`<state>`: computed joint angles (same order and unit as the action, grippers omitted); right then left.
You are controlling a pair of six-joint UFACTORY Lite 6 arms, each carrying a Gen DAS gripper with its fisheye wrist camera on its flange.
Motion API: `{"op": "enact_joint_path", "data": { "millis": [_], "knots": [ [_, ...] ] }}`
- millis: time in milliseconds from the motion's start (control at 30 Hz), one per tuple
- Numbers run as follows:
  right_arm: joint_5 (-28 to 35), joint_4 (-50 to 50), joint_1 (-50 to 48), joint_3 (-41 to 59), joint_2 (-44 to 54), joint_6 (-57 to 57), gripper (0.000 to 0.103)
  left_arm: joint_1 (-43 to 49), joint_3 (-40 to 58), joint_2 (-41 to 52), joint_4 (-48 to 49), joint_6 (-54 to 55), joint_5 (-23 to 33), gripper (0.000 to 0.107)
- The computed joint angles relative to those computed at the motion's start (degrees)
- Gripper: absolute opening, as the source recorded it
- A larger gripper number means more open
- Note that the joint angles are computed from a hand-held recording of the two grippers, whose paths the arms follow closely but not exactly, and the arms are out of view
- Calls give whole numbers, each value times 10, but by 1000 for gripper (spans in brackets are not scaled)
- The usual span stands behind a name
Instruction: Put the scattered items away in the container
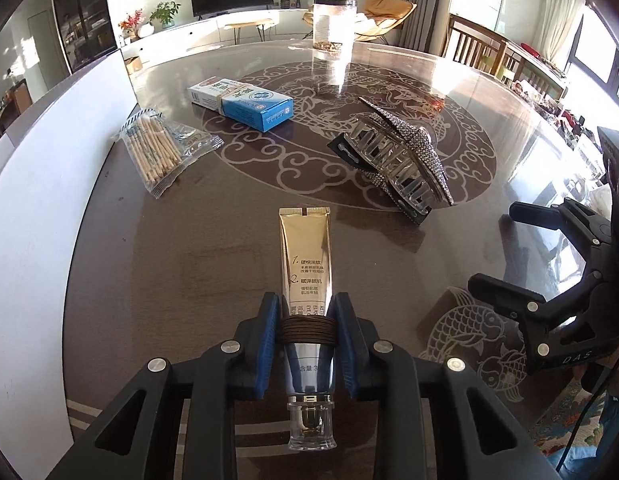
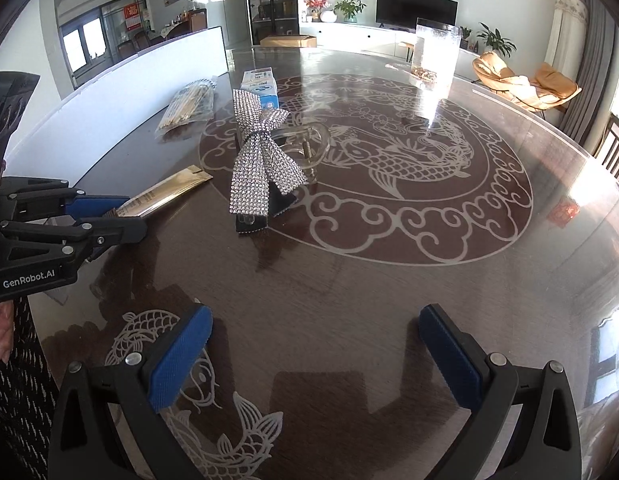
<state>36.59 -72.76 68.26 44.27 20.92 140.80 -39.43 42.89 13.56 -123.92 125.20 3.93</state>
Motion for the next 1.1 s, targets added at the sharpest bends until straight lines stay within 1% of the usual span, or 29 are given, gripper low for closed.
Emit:
{"op": "enact_joint_path", "data": {
  "millis": [67, 100, 133, 167, 233, 300, 333, 367, 400, 433, 500, 533, 567, 667, 733, 833, 900, 967, 1033, 1100],
  "knots": [
    [-11, -14, -9, -3, -5, 2, 103, 13, -41, -34, -110, 110, 7, 28],
    [-28, -43, -23, -6, -10, 10, 103, 22, -58, -49, -144, 146, 10, 28],
    [-50, -80, -43, -6, -13, 15, 103, 32, -67, -57, -156, 158, 14, 28],
    [-67, -99, -65, 5, -11, 3, 103, 43, -77, -67, -144, 147, 18, 28],
    [-84, -116, -108, 45, 8, -38, 103, 70, -91, -81, -63, 68, 30, 28],
    [-100, -105, -156, 106, 51, -107, 103, 90, -99, -92, -12, 17, 38, 28],
    [-118, -117, -178, 127, 67, -117, 103, 96, -103, -99, 4, 3, 40, 28],
    [-147, -150, -200, 141, 81, -102, 96, 102, -112, -113, 34, -25, 40, 28],
    [-152, -162, -208, 145, 83, -96, 69, 107, -120, -126, 46, -36, 42, 28],
    [-144, -152, -207, 143, 77, -106, 51, 110, -129, -141, 58, -48, 43, 28],
    [-170, -140, -209, 120, 43, -102, 52, 124, -140, -163, 108, -95, 55, 28],
    [-162, -121, -197, 108, 27, -113, 52, 133, -142, -170, 139, -125, 64, 28],
    [-144, -81, -179, 101, 13, -147, 52, 141, -144, -176, 167, -155, 74, 28],
    [-125, -10, -145, 81, -26, -201, 52, 158, -148, -196, 242, -231, 98, 28],
    [-109, 38, -125, 81, -38, -239, 52, 174, -147, -213, 313, -299, 117, 28],
    [-89, 97, -108, 111, -37, -307, 52, 215, -135, -247, 416, -397, 156, 28],
    [-76, 125, -102, 152, -25, -356, 52, 260, -125, -283, 487, -458, 187, 28],
    [-58, 149, -99, 223, -1, -415, 52, 327, -96, -298, 542, -496, 237, 28],
    [-31, 198, -97, 333, 42, -498, 52, 404, -47, -285, 581, -513, 290, 28],
    [-31, 210, -95, 453, 99, -559, 52, 468, 10, -252, 613, -519, 310, 28]
  ]
}}
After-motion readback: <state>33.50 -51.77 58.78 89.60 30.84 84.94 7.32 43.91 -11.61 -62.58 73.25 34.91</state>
